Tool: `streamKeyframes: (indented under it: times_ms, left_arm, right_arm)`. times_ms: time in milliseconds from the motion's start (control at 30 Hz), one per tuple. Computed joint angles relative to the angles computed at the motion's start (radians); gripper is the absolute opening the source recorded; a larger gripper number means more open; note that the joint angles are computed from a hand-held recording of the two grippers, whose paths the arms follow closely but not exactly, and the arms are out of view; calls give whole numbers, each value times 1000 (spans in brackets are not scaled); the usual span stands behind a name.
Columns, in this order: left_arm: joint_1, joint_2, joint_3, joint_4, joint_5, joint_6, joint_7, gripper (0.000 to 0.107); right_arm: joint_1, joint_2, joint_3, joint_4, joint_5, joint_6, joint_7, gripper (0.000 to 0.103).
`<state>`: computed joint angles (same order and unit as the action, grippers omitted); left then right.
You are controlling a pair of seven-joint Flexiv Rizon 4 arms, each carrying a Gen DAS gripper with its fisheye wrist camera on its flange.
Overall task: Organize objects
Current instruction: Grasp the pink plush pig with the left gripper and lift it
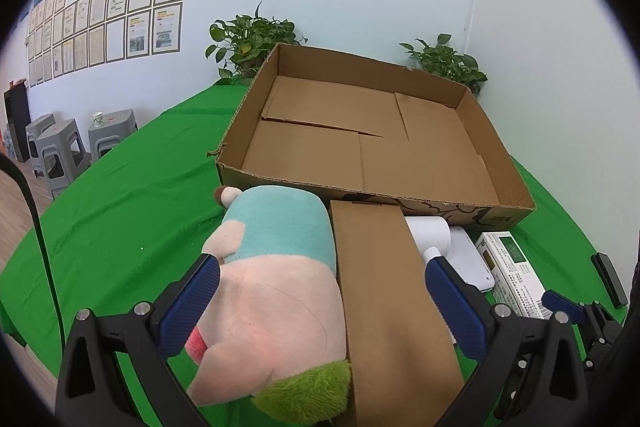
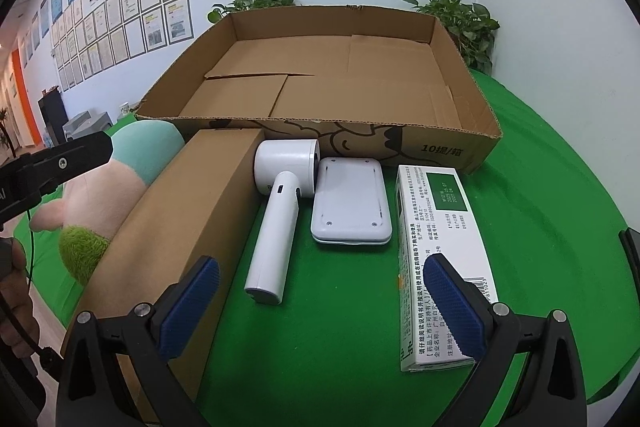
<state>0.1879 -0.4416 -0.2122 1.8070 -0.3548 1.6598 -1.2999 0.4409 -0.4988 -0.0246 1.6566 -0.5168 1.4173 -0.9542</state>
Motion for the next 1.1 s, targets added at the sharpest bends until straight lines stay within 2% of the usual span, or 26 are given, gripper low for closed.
streamKeyframes:
  times_ms: [233, 333, 400, 433, 533, 600, 667, 700, 800, 900, 1100]
  left_arm:
    - [42, 10, -38, 3, -4, -10, 37, 102]
    - [92, 23, -81, 8, -22, -36, 78, 102]
    - [94, 31, -68, 5, -43, -80, 97, 102]
    - [68, 36, -23, -2, -47, -117, 89, 102]
    - [52, 42, 9, 13, -92, -164, 103, 102]
    - [64, 42, -5, 27, -144, -198, 136, 102]
    - [67, 35, -9, 29, -189, -252, 171, 101]
    - [66, 32, -9, 27, -210, -276, 187, 98]
    - [102, 33, -76, 50, -354, -299, 297, 92]
    - [93, 31, -86, 58, -435, -273, 376, 87]
    - [63, 48, -85, 78, -579, -235, 517, 72]
  right_arm:
    - [-35, 1, 51, 2, 44, 38, -55, 103]
    - [-69, -4, 109, -5, 88, 64, -122, 103]
    - [-119, -16, 190, -23, 136, 77, -208, 103]
    - [-142, -20, 229, -31, 158, 80, -247, 102]
    - [-281, -62, 455, -89, 258, 68, -442, 102]
    - [-364, -100, 617, -168, 431, 6, -643, 102]
    - [-445, -149, 749, -207, 411, -26, -665, 102]
    - [-464, -165, 786, -227, 413, -43, -681, 102]
    - [-458, -176, 807, -273, 451, -86, -723, 102]
    - [-439, -183, 811, -319, 490, -139, -742, 101]
    - [-322, -199, 717, -423, 512, -233, -722, 97]
